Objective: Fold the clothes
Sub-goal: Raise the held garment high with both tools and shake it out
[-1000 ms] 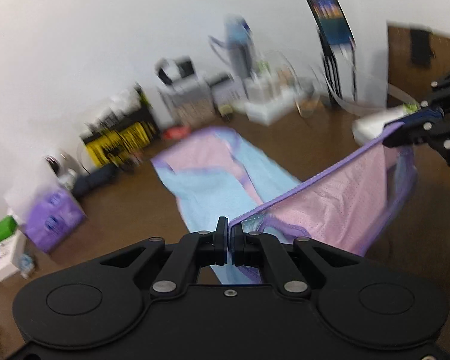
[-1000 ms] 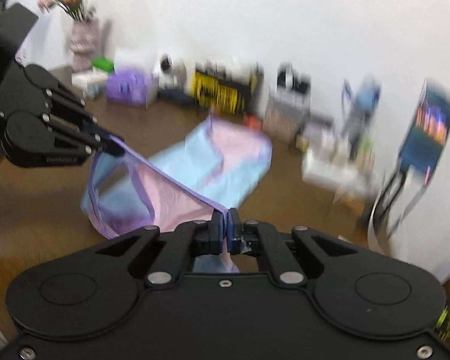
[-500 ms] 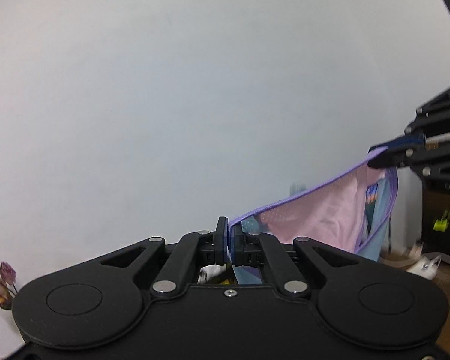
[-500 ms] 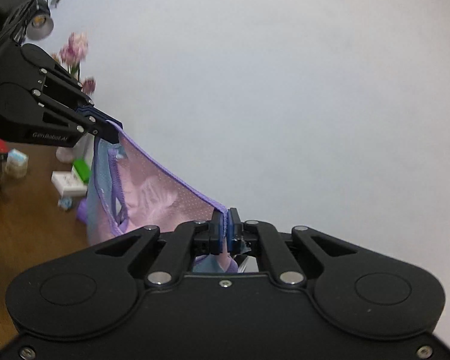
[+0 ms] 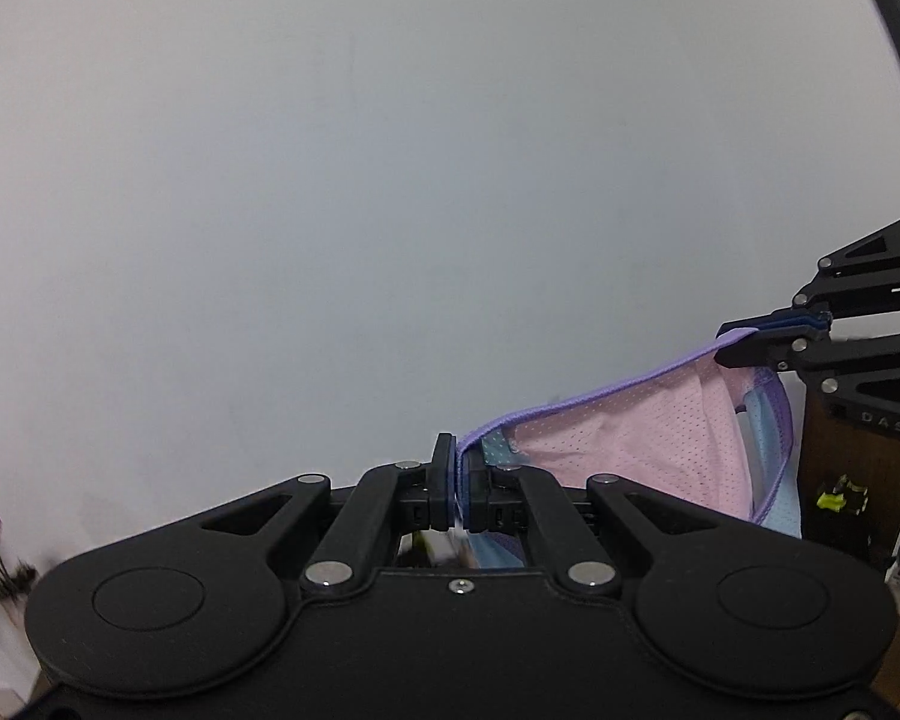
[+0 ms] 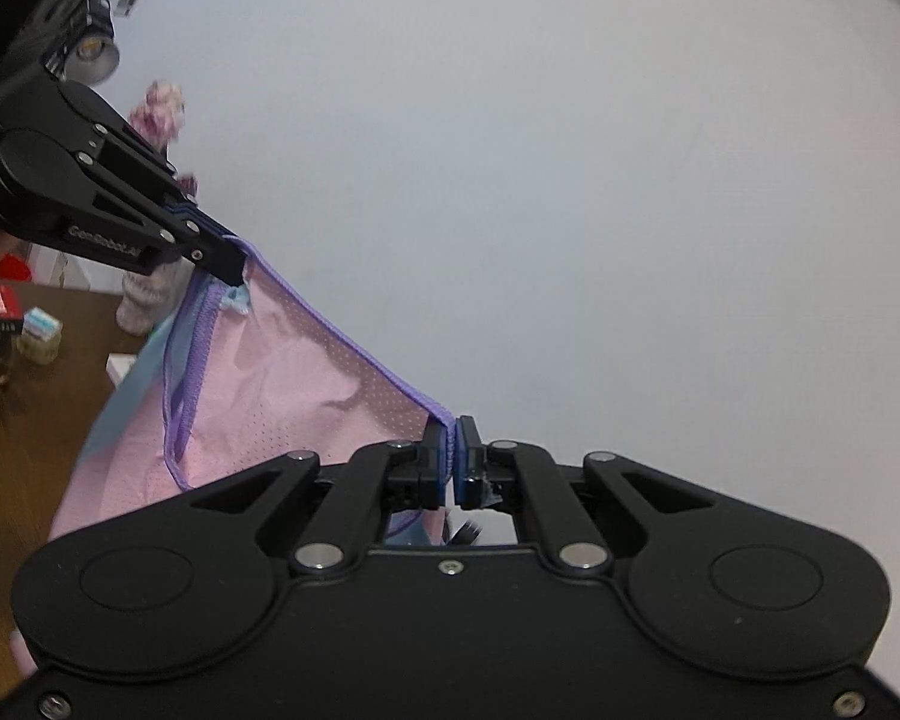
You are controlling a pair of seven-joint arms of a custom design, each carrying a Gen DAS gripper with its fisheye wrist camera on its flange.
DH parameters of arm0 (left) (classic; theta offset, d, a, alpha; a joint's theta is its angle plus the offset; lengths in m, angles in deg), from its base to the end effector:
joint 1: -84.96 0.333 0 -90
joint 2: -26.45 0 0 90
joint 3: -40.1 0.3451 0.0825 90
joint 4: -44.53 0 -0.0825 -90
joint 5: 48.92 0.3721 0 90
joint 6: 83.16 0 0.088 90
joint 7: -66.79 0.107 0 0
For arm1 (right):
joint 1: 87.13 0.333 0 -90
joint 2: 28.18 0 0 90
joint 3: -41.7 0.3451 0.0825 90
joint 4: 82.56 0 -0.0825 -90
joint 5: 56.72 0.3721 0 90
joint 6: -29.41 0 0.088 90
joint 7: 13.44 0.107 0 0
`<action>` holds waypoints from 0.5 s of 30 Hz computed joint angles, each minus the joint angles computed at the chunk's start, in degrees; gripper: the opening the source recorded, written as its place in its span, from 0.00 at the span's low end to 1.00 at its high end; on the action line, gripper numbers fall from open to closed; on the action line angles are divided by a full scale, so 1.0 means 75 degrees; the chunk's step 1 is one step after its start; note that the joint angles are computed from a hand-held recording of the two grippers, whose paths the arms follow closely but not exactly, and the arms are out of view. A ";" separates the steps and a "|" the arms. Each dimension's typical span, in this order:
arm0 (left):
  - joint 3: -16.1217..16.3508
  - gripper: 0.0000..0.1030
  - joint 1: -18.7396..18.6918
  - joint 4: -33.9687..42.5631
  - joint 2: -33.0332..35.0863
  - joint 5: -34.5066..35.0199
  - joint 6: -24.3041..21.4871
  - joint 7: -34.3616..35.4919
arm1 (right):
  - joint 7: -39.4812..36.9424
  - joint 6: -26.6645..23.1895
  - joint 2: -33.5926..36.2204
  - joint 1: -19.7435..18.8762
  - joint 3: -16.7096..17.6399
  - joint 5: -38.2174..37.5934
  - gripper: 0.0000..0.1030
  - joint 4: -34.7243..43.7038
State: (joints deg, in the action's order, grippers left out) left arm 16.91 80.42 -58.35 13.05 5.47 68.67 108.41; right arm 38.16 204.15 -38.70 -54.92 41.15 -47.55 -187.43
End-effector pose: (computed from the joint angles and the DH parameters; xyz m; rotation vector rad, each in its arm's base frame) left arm 0.4301 -0.2913 0.7775 -1.1498 1.5478 -0.9405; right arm 0.4457 0.2594 0.8093 -1.8132 0.4595 -1.0841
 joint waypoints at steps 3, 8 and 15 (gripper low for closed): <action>0.0179 0.02 0.0060 0.0408 0.0889 0.0358 -0.0009 0.0105 | -0.0088 -0.0029 0.1060 -0.0106 0.0033 0.0231 0.04 0.0730; 0.0798 0.02 -0.0129 0.1586 0.2165 0.1063 -0.0179 -0.0066 | 0.1306 0.0290 0.3099 -0.0164 -0.0158 -0.1146 0.04 0.2637; 0.1549 0.02 -0.0888 0.2580 0.2138 0.3102 -0.0110 -0.1148 | 0.3159 0.2069 0.3655 0.1292 -0.2152 -0.2504 0.04 0.3632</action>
State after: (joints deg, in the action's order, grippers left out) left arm 28.53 73.77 -39.00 29.09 28.73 67.84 99.81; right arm 61.86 219.67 -11.29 -45.23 25.01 -66.34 -160.19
